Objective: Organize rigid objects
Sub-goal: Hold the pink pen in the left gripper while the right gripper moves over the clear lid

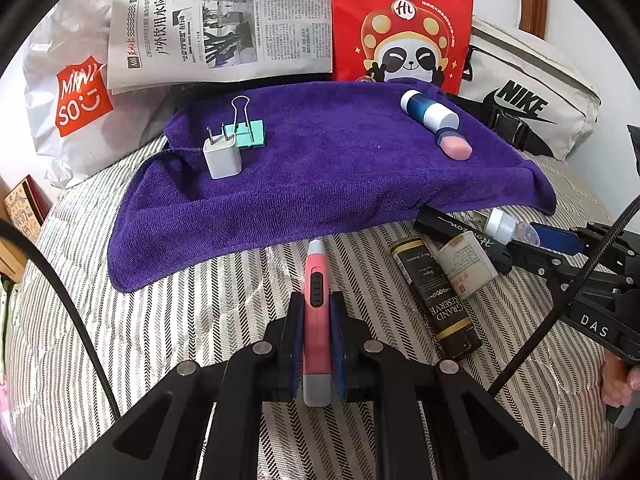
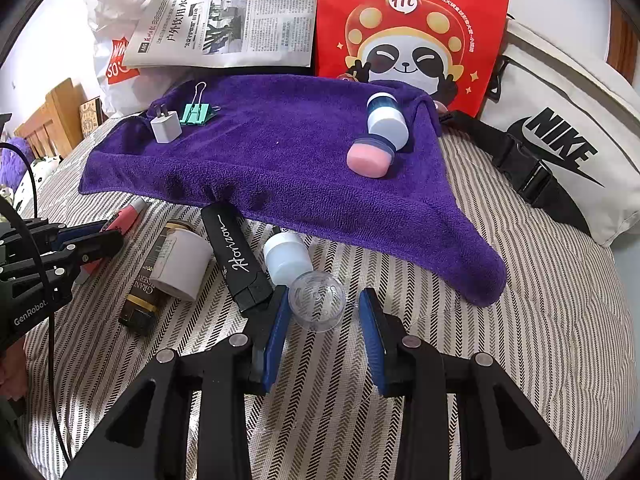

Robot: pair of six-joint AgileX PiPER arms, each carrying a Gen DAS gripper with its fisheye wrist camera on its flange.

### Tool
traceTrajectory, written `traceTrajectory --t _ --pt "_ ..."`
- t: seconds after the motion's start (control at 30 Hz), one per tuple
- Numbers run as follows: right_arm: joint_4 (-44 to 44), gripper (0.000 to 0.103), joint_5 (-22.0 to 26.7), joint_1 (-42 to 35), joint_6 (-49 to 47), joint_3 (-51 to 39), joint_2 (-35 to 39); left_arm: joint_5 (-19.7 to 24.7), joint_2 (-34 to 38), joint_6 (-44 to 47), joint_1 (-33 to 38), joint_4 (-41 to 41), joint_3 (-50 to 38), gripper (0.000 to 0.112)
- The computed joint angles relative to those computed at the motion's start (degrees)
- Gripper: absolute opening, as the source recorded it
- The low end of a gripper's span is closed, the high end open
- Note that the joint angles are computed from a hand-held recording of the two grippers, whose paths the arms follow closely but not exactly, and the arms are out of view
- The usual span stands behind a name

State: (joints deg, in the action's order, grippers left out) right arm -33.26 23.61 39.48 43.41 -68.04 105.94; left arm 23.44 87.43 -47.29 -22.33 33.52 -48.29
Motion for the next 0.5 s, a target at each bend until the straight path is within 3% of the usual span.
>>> traceTrajectory --t 0.5 --pt "-0.06 0.035 -0.03 -0.02 0.05 0.0 0.03 -0.03 0.1 -0.44 -0.11 0.39 0.02 0.013"
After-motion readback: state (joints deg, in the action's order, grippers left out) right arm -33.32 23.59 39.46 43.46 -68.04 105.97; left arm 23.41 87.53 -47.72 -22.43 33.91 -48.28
